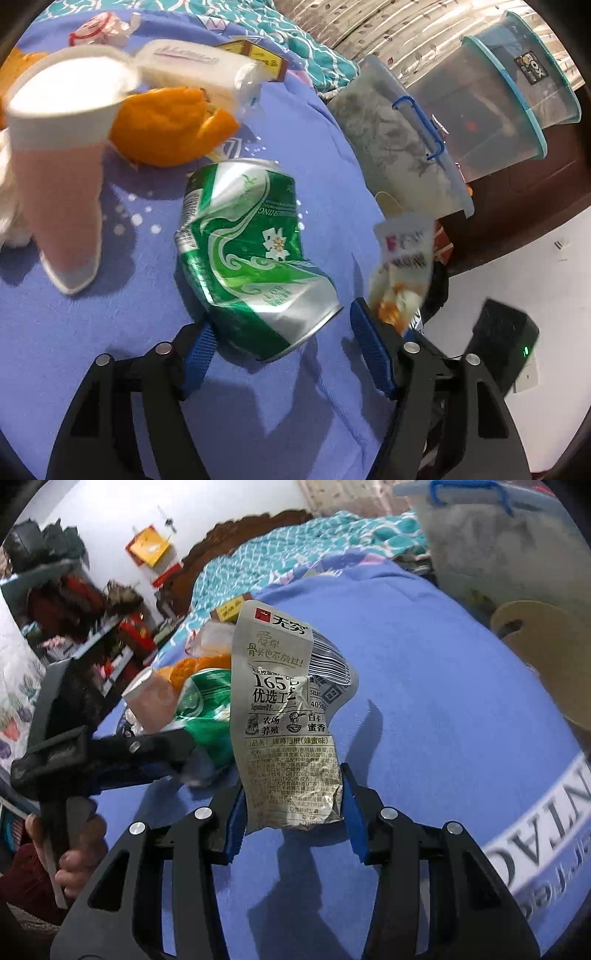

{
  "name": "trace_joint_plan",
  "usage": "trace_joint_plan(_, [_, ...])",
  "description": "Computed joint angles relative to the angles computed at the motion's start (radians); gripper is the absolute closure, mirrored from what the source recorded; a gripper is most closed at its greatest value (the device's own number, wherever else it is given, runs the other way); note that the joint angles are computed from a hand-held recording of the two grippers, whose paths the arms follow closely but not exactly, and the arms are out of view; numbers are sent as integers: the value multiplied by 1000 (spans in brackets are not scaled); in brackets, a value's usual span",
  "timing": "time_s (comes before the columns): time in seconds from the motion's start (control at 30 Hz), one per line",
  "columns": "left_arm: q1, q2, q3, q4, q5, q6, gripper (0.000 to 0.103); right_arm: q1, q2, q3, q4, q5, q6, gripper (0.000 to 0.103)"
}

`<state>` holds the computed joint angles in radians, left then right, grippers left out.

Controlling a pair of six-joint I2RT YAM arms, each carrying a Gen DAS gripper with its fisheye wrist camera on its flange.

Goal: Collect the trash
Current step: 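Grasp the crushed green can with the left tool while the right grasps the beige snack bag, then carry can and snack bag to the beige bin and open both tools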

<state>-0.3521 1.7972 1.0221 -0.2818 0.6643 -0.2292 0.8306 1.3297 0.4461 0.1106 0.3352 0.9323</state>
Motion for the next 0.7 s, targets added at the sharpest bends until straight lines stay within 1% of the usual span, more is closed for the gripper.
trace_joint_plan(0.03, [-2,7,8,-6,1,6,44,-1,-14,-10,5,9,6,56])
trace_joint_plan(0.13, [-48,3,22,-10,-53,9,46,-20,-64,-37,0,32,13,56])
trace_joint_plan(0.23, [-90,-12,31,-4,-54,13,46,-47,-162,-84,-18,61,21,56])
trace_joint_plan(0.27, [-122,-22,40,-1,-73,17,46,-62,-202,-101,-36,71,21,56])
trace_joint_plan(0.33, [-164,-9,70,-4,-82,16,46,-107,-286,-139,-67,73,19,56])
trace_joint_plan(0.43, [-243,56,181,-42,-93,11,46,-215,-453,-196,-157,52,5,56])
trace_joint_plan(0.53, [-332,152,341,-96,-120,19,46,-415,-642,-246,-261,-38,-58,56])
trace_joint_plan(0.57, [-370,203,429,-127,-135,27,46,-488,-682,-255,-282,-80,-85,56])
trace_joint_plan(0.6, [-394,237,487,-149,-143,32,46,-604,-723,-266,-303,-152,-127,56])
trace_joint_plan(0.63, [-420,287,571,-183,-151,37,45,-679,-734,-271,-309,-202,-153,55])
trace_joint_plan(0.67, [-445,346,669,-221,-162,36,45,-769,-729,-274,-303,-263,-187,52])
trace_joint_plan(0.7, [-463,391,746,-253,-172,39,45,-860,-705,-275,-289,-314,-217,45])
